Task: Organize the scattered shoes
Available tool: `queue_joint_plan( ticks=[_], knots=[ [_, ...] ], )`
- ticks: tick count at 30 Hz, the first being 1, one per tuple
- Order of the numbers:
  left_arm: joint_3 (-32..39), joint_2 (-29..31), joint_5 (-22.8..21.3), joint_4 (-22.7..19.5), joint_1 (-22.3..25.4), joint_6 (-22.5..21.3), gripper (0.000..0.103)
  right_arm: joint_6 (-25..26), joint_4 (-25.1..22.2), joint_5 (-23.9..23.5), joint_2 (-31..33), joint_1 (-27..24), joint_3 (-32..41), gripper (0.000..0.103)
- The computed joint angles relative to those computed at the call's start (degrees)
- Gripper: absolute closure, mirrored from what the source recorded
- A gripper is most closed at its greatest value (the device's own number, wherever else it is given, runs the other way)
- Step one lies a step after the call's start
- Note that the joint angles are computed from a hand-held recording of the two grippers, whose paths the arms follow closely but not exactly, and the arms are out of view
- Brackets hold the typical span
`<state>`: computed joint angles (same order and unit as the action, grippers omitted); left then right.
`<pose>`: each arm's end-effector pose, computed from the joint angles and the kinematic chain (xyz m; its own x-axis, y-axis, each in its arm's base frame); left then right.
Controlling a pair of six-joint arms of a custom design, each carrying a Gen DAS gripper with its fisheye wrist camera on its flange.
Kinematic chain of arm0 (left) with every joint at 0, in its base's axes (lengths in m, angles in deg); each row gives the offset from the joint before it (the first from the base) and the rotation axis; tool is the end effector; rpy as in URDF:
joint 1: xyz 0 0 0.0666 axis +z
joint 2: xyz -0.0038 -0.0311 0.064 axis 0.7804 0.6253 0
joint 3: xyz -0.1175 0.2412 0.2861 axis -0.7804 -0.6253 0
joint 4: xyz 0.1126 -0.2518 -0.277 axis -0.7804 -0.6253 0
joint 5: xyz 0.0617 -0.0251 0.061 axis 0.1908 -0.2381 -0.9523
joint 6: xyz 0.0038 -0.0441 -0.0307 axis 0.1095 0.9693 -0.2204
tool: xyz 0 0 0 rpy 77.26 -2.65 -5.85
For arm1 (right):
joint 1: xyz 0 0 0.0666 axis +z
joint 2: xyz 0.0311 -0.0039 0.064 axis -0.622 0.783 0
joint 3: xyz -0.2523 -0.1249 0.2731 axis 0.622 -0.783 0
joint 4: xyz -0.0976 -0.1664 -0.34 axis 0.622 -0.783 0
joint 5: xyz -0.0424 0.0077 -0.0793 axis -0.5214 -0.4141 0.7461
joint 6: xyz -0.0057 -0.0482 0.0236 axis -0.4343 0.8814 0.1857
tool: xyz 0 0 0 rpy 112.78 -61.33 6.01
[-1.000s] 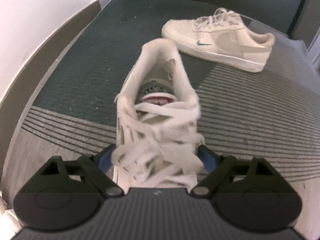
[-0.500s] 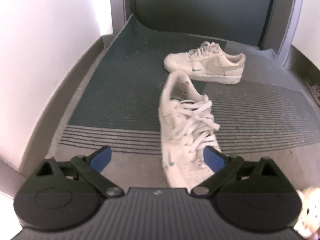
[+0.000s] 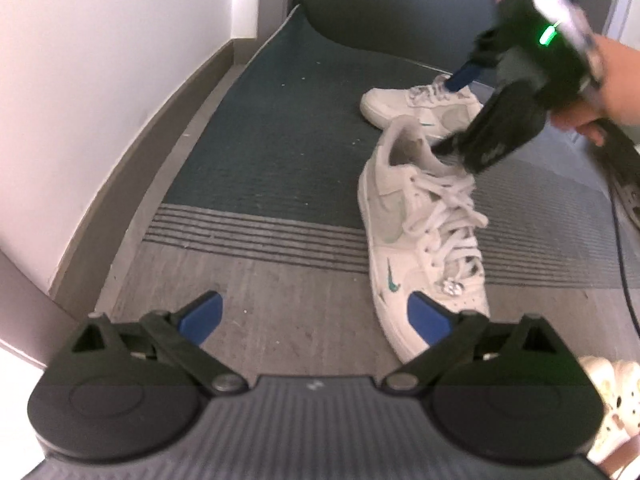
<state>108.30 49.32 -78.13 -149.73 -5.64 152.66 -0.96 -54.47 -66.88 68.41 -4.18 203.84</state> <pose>0.2747 -0.3860 0.5027 -0.7309 -0.3195 -0.6031 -0.3158 0.9417 -0.1161 0.4986 0.3342 0.5108 0.1846 -0.9750 -0.1235 -0.8394 -0.0911 -0.5358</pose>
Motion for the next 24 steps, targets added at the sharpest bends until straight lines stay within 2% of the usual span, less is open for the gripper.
queue_joint_plan(
  ticks=[2, 5, 10, 12, 14, 15, 16, 18, 19, 24],
  knots=[
    [-1.09, -0.81, 0.99, 1.25, 0.43, 1.09, 0.003, 5.54, 0.92, 1.06, 1.32, 0.95, -0.32, 0.026],
    [-2.23, -1.76, 1.76, 2.27, 0.48, -0.18, 0.003, 9.53, 1.98, 1.01, 2.43, 1.86, -0.29, 0.026],
    [-5.42, -4.33, -0.13, 4.06, -0.82, 0.98, 0.003, 14.49, -3.43, 1.94, 8.14, 3.31, 6.38, 0.026],
    [-6.88, -5.53, 0.16, 5.0, -1.12, 2.15, 0.003, 13.37, -5.9, 2.05, 9.66, 3.14, 8.46, 0.029],
    [-7.4, -5.99, 0.73, 5.55, -1.04, 2.3, 0.003, 11.31, -8.67, 1.76, 11.12, 2.8, 10.88, 0.039],
    [-7.59, -6.17, 1.02, 5.82, -0.96, 2.3, 0.003, 10.17, -8.15, 1.46, 10.95, 2.5, 10.73, 0.048],
    [-7.71, -6.28, 1.08, 6.1, -0.93, 2.26, 0.003, 8.71, -7.14, 1.26, 10.76, 2.27, 10.8, 0.069],
    [-7.75, -6.35, 0.9, 6.67, -0.96, 2.2, 0.003, 5.08, -10.23, 1.17, 12.87, 1.92, 15.82, 0.072],
    [-7.72, -6.31, 0.86, 6.86, -0.95, 2.19, 0.003, 5.23, -11.39, 1.68, 13.2, 1.82, 16.84, 0.074],
    [-6.83, -5.4, 0.99, 8.58, -1.66, 1.81, 0.003, 5.26, -11.21, 2.56, 10.79, 0.62, 15.36, 0.081]
  ],
)
